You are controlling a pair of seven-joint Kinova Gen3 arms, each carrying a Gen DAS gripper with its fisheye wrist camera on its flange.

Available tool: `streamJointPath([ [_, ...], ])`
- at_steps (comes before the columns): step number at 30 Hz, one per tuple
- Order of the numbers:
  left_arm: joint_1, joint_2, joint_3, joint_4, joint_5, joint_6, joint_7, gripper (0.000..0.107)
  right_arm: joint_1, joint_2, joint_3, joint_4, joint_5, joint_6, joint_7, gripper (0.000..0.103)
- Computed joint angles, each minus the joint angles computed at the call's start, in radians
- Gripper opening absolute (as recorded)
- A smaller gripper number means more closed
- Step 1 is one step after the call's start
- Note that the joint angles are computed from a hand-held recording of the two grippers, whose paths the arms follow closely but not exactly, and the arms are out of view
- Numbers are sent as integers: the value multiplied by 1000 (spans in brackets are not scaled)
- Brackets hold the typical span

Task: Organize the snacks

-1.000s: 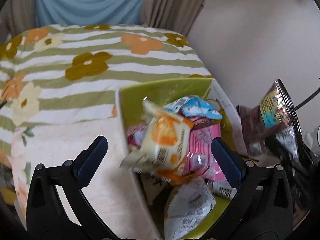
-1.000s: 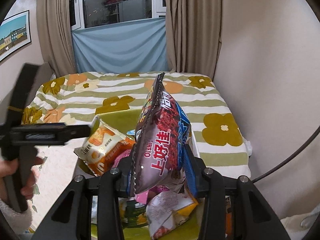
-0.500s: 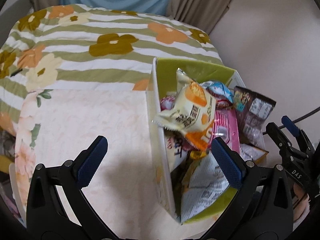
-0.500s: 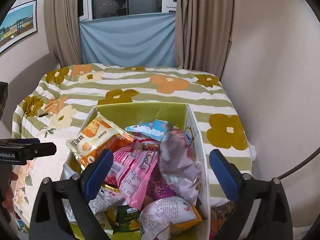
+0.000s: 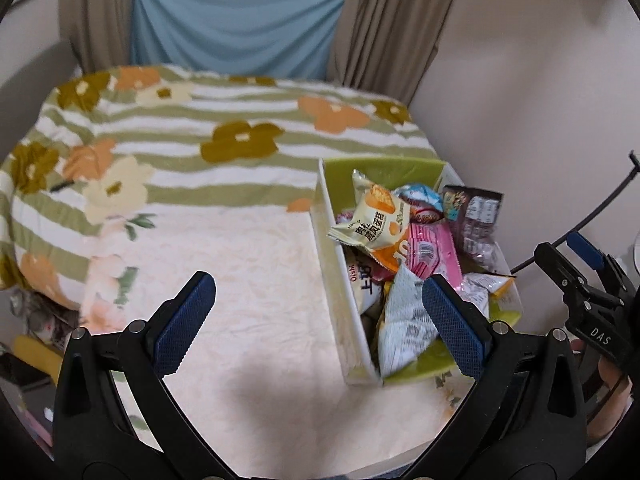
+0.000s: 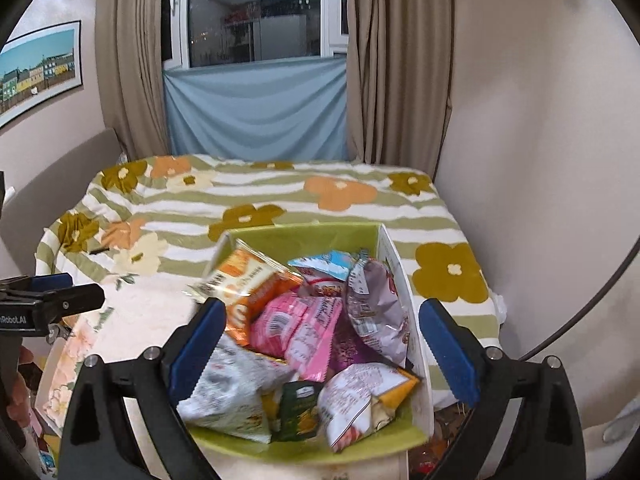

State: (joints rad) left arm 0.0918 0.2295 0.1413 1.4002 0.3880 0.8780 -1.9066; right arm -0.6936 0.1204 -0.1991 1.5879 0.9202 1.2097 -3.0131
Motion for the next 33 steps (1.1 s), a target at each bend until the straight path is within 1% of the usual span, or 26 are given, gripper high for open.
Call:
streamJointPath([
  [3,-31,-109,-14,97,32,-48,-61,103,-55,-4,-29,-23,38,71,-47,96],
  [4,-36,-134,-22,114,43,-55,-77,103,-78,-3,-41,-33,50,99,-64,96],
  [6,-47,-214,-44,183,75,-81,-123,103,-119,3,-60,-55,66,151,-87,96],
  [7,-45,-240,-55,205,82,-90,-136,103,-141,7,-69,-69,69,178,-98,97],
  [8,-42,-274,-68,236,89,-106,-154,103,-166,8,-78,-77,78,200,-115,101],
  [9,-32,-314,-88,274,93,-127,-175,103,-185,11,-83,-82,86,218,-130,102],
  [11,-25,-361,-105,318,85,-149,-190,103,-231,23,-95,-100,100,270,-156,102],
  [13,-15,-416,-124,366,61,-169,-192,103,-264,33,-99,-117,92,303,-173,102],
  [17,24,-510,-182,456,62,-217,-236,103,-320,46,-102,-124,82,333,-227,102],
  [19,45,-535,-210,478,64,-222,-248,103,-347,61,-103,-135,78,357,-245,102],
  [22,71,-556,-258,493,88,-203,-263,103,-377,75,-96,-149,70,378,-260,102],
  [24,79,-570,-274,504,98,-204,-273,103,-393,83,-91,-160,66,393,-264,102],
  [28,83,-582,-284,516,99,-211,-280,103,-418,93,-81,-176,71,420,-268,102],
  [33,91,-583,-284,517,97,-220,-279,103,-430,98,-74,-185,76,431,-269,102],
])
